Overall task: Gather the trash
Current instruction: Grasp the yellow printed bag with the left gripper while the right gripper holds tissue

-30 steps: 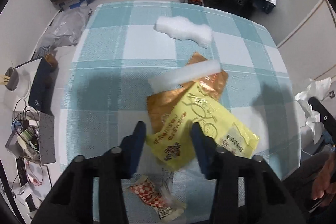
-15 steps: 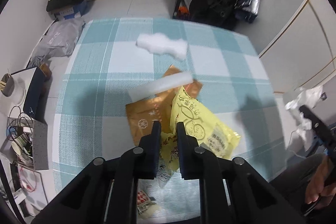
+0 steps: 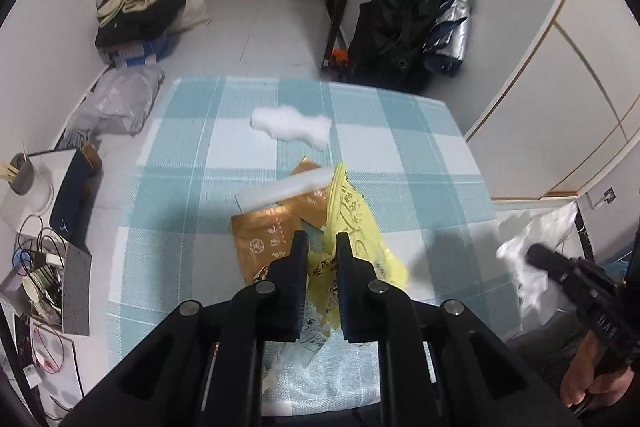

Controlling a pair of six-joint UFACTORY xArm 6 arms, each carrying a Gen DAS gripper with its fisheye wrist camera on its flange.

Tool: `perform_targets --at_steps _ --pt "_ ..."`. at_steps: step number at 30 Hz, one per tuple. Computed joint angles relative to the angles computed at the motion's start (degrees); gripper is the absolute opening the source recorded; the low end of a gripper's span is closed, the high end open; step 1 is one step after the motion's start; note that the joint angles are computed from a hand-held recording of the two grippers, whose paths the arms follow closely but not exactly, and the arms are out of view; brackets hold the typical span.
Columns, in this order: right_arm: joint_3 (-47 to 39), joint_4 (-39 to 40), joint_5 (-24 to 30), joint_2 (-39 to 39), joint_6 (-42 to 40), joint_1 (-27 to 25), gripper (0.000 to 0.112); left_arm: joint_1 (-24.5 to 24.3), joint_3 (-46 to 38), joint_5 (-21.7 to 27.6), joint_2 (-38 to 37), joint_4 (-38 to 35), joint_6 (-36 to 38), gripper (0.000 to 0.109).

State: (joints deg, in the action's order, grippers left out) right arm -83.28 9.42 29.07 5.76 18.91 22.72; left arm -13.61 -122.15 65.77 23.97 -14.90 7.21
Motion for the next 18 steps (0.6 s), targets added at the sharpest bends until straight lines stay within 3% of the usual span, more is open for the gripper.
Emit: perform_targets --at_steps 18 --pt "6.93 -10.23 -3.46 -10.23 8.96 -1.02 0.003 -0.41 4.13 -4.8 -6.09 -5.83 1.75 0.009"
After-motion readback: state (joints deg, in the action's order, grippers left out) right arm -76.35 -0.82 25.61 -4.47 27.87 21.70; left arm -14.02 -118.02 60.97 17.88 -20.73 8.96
